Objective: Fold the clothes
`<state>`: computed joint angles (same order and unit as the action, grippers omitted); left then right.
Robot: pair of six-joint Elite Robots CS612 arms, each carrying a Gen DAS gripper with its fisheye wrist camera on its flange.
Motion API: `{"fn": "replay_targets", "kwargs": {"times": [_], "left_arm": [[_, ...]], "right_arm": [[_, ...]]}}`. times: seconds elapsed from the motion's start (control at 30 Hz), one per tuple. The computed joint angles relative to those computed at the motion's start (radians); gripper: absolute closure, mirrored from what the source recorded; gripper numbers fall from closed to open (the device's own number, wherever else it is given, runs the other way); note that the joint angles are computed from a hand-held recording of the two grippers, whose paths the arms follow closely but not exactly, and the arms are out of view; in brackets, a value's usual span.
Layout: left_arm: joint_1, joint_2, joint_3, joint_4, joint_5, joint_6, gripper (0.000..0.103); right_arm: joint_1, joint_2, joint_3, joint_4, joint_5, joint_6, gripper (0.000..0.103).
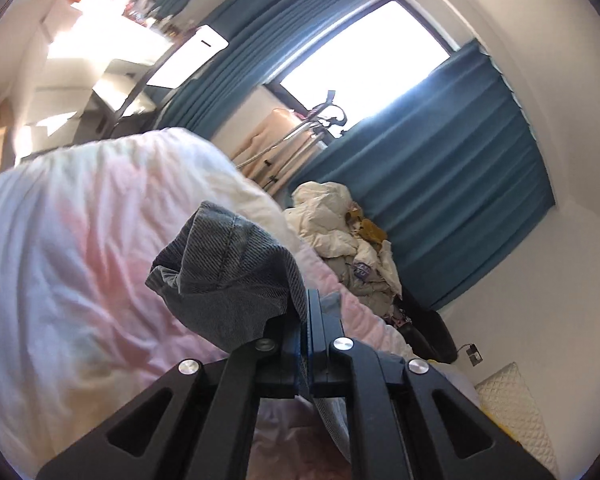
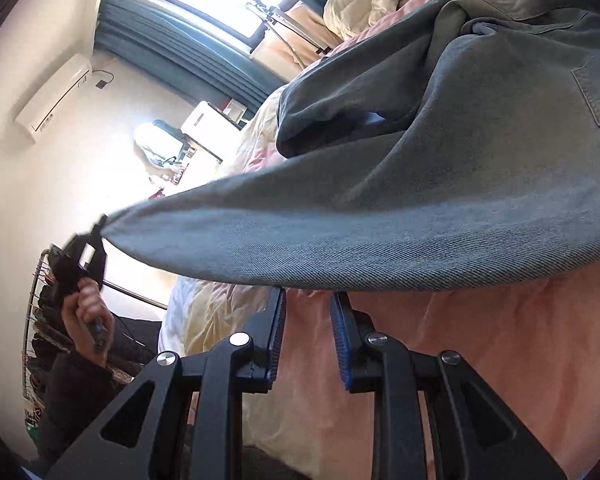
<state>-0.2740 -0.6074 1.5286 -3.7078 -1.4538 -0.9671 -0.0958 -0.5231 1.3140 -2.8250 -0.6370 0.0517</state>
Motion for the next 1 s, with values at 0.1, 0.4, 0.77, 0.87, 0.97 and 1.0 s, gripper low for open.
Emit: {"fn": "replay_targets", "kwargs": {"times": [0.1, 0.4, 0.77, 0.87, 0.97, 1.0], "left_arm": [[0.005, 0.022, 0.072, -0.028, -0.001, -0.142, 0.102], [-0.007, 0.029, 0.130, 0.145, -0.033, -0.240, 0.101], [-0.084, -0.093, 0.204, 0.281, 0.218, -0.097, 0.060], [-0.102, -0.124, 0.202, 0.318, 0.266, -0.023, 0.059], [-0.124, -0.133, 0.178, 0.338, 0.274, 0.072, 0.059], [-0.131, -0.132, 0.167, 0.338, 0.273, 0.101, 0.059]], "right_arm": [[-0.004, 0.001, 0.003, -0.021, -0.006, 0.042, 0.081], [-0.025, 0.003, 0.015, -0.158, -0.106, 0.229, 0.081], [-0.044, 0.001, 0.011, -0.293, -0.229, 0.347, 0.080], [-0.054, 0.007, -0.006, -0.327, -0.274, 0.397, 0.080], [-0.067, 0.004, -0.014, -0.349, -0.318, 0.413, 0.080], [-0.071, 0.003, -0.018, -0.354, -0.335, 0.410, 0.080]]}}
